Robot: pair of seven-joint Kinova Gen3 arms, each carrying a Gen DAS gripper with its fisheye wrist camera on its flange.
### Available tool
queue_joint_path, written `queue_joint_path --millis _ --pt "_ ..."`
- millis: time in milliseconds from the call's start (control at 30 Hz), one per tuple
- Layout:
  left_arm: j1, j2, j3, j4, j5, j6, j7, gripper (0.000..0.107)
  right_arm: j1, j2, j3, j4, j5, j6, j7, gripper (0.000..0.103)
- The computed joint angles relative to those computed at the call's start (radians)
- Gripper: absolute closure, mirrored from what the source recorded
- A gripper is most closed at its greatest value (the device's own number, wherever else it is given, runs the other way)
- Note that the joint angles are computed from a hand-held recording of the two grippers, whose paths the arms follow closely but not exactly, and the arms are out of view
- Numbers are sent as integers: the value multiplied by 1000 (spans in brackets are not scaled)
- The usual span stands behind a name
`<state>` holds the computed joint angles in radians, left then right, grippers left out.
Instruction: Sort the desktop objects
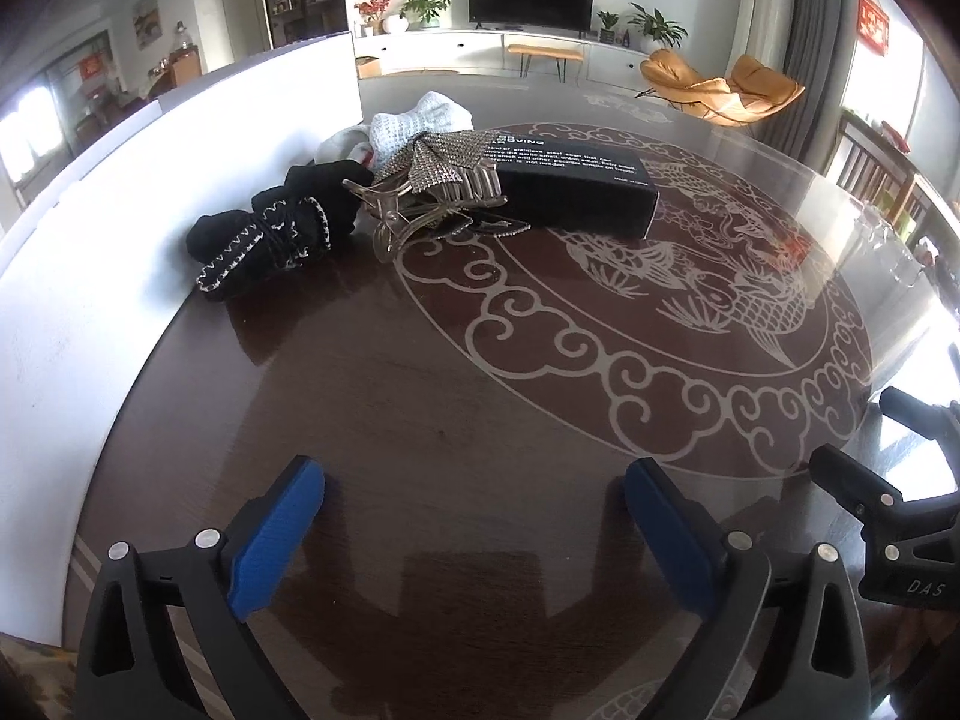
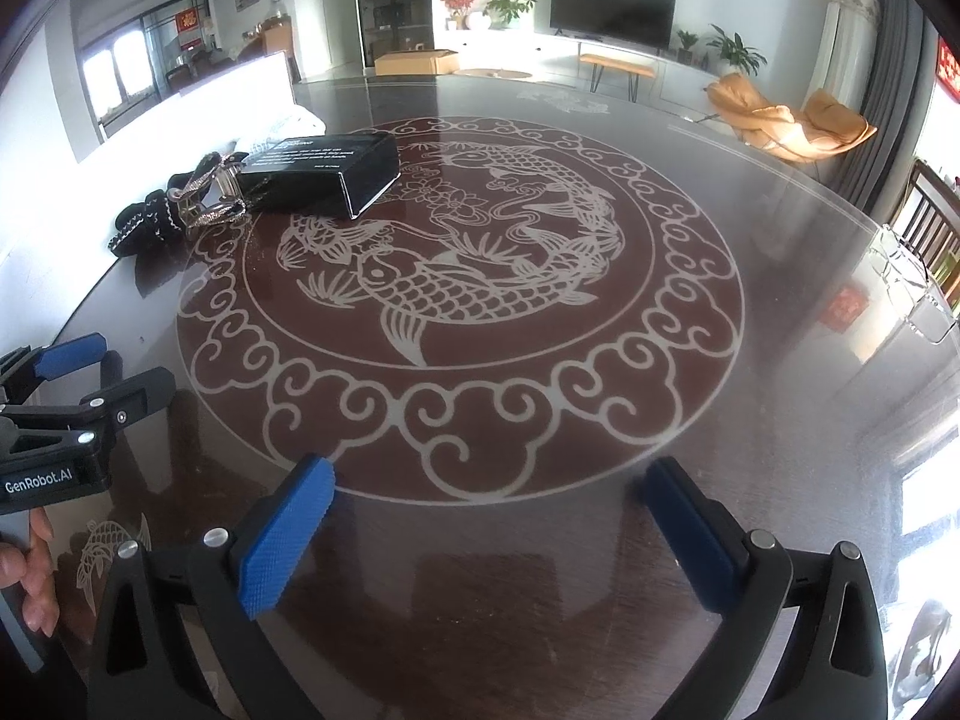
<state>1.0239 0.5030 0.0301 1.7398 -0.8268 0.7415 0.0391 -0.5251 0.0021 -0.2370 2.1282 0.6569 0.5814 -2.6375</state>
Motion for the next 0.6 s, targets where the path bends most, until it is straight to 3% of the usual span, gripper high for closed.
queue_joint_path --millis 600 --pt "0 5 -2 2 -5 -2 8 4 1 -1 -1 0 -2 0 3 0"
